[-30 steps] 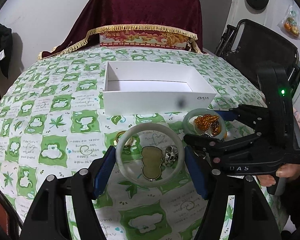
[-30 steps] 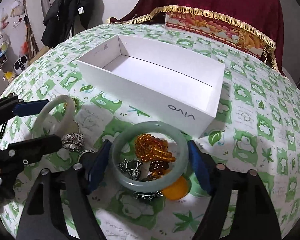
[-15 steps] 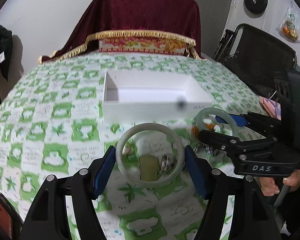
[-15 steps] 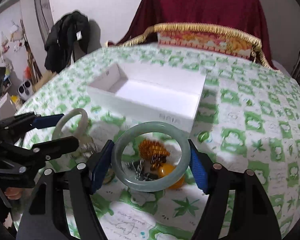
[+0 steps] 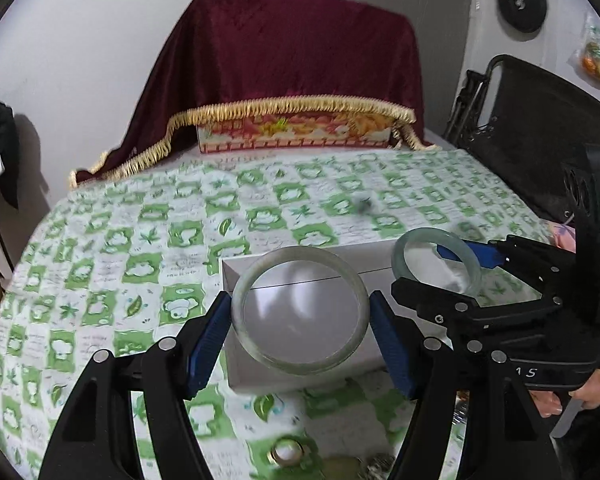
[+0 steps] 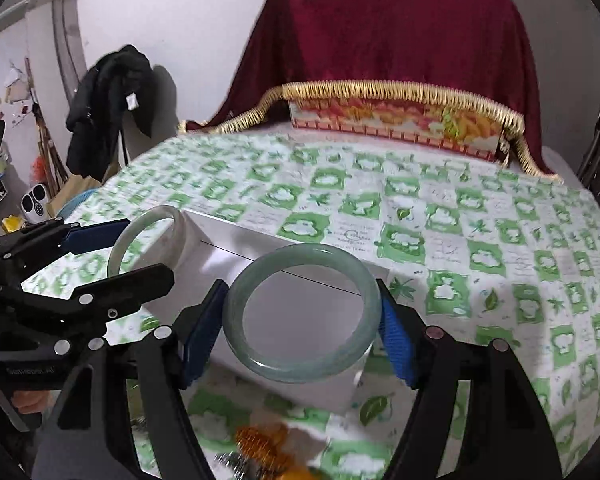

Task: Organize jewelry
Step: 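Lift both held bangles and lower them into the white vivo box, then open both tools, release the bangles and withdraw toward the remaining jewelry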

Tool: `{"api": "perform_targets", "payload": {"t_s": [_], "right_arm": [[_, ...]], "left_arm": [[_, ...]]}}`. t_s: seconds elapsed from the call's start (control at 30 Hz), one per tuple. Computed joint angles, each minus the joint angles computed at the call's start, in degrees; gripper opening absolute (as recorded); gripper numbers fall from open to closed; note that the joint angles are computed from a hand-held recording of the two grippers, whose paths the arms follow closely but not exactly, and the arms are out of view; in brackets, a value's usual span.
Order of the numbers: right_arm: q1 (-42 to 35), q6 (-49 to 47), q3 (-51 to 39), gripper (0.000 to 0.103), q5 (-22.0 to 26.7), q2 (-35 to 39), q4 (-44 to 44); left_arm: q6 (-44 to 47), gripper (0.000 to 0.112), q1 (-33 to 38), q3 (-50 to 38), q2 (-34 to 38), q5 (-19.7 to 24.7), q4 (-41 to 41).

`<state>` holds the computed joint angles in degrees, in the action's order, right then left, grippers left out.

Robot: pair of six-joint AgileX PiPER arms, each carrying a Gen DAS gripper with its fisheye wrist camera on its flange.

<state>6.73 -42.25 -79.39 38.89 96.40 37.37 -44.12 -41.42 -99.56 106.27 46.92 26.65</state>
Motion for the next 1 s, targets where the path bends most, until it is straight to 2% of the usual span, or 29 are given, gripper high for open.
{"api": "perform_targets", "payload": {"t_s": [0.13, 0.27, 0.47, 0.6, 0.73, 0.83, 0.9, 1.0], "right_arm": [[0.75, 0.23, -1.26, 0.069, -0.41, 2.61, -1.46], [1.33, -1.47, -1.64, 0.070, -0.68, 3.67, -1.92], [0.30, -7.09, 1.21, 0.075, -1.84, 1.61, 2.22], [-1.36, -10.19, 3.25, 0.079, -3.09, -0.62, 6.51], [-4.40, -11.63, 4.00, 0.081, -1.63, -1.99, 11.47], [-5.77, -12.09, 5.49, 0.089, -2.36, -3.13, 13.87], [-6.17, -11.94, 7.22, 0.095, -4.11, -4.15, 14.78], [-6.03, -10.73, 10.03, 0.098, -7.85, -5.50, 14.54]], "left_arm": [[2.54, 0.070, 2.11, 0.62, 1.00, -2.41, -3.10], [2.57, 0.071, 2.35, 1.60, 0.76, -3.47, -2.23], [1.69, 0.081, 2.49, 2.56, -0.03, -3.53, -2.64], [-2.13, 0.082, 1.41, 4.37, -1.67, -3.81, 1.27], [-7.30, 0.084, 0.63, 6.18, -3.11, -3.68, 5.75], [-10.56, 0.087, 0.23, 7.44, -3.78, -3.46, 8.22], [-12.87, 0.087, -0.37, 8.21, -3.95, -3.02, 10.36], [-18.45, 0.089, -2.41, 9.43, -3.87, -0.77, 16.33]]}}
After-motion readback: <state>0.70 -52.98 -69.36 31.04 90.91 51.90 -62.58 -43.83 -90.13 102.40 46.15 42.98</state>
